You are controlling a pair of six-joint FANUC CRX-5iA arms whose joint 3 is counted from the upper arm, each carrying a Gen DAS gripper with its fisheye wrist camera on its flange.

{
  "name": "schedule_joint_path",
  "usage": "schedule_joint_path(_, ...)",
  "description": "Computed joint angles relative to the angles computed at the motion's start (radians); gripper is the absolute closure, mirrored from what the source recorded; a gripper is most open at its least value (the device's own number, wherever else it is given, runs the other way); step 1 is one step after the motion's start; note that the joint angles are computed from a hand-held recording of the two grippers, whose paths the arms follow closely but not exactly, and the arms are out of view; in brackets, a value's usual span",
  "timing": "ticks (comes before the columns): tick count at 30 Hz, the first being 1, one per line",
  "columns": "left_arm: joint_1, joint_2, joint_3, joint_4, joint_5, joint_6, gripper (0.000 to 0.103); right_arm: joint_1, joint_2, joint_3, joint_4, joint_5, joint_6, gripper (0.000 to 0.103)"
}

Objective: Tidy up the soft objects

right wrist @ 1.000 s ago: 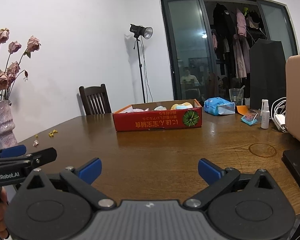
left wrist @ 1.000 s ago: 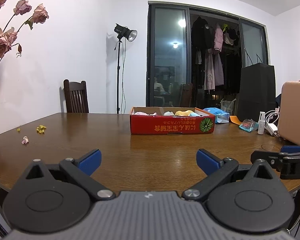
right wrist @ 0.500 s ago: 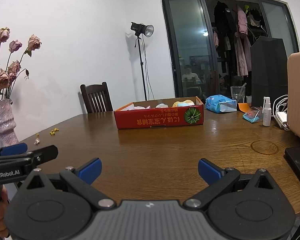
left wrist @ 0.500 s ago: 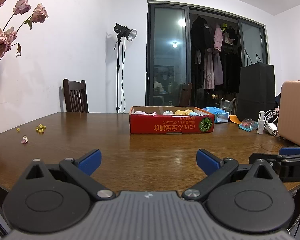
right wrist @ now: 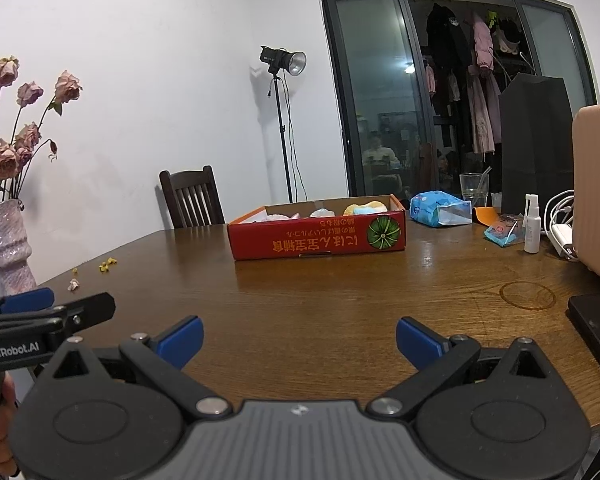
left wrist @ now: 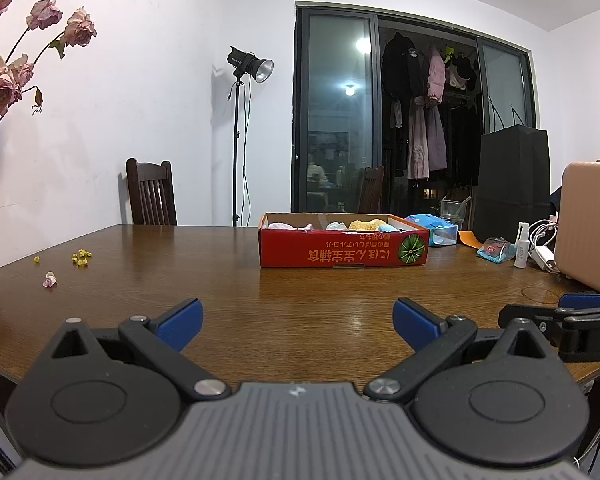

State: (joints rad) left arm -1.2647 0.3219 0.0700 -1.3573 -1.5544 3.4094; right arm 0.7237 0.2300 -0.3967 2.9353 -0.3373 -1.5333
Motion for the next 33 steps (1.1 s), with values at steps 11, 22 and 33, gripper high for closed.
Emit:
schedule_joint_path(11, -0.001, -0.003, -0.002, 0.001, 0.002, 0.001, 0.000, -0.004, 0.000, 0.003, 0.018, 0.007, -0.017, 0.000)
schedule_joint_path(22, -0.006, -0.005, -0.008, -0.006, 0.003, 0.002, 0.000, 0.005, 0.004, -0.006, -0.024, -0.010, 0.023, 0.000)
schedule_joint_path(33, -0.013, -0.003, -0.012, -0.021, -0.002, 0.005, 0.000, 0.010, 0.002, -0.013, -0.037, -0.019, 0.035, 0.000)
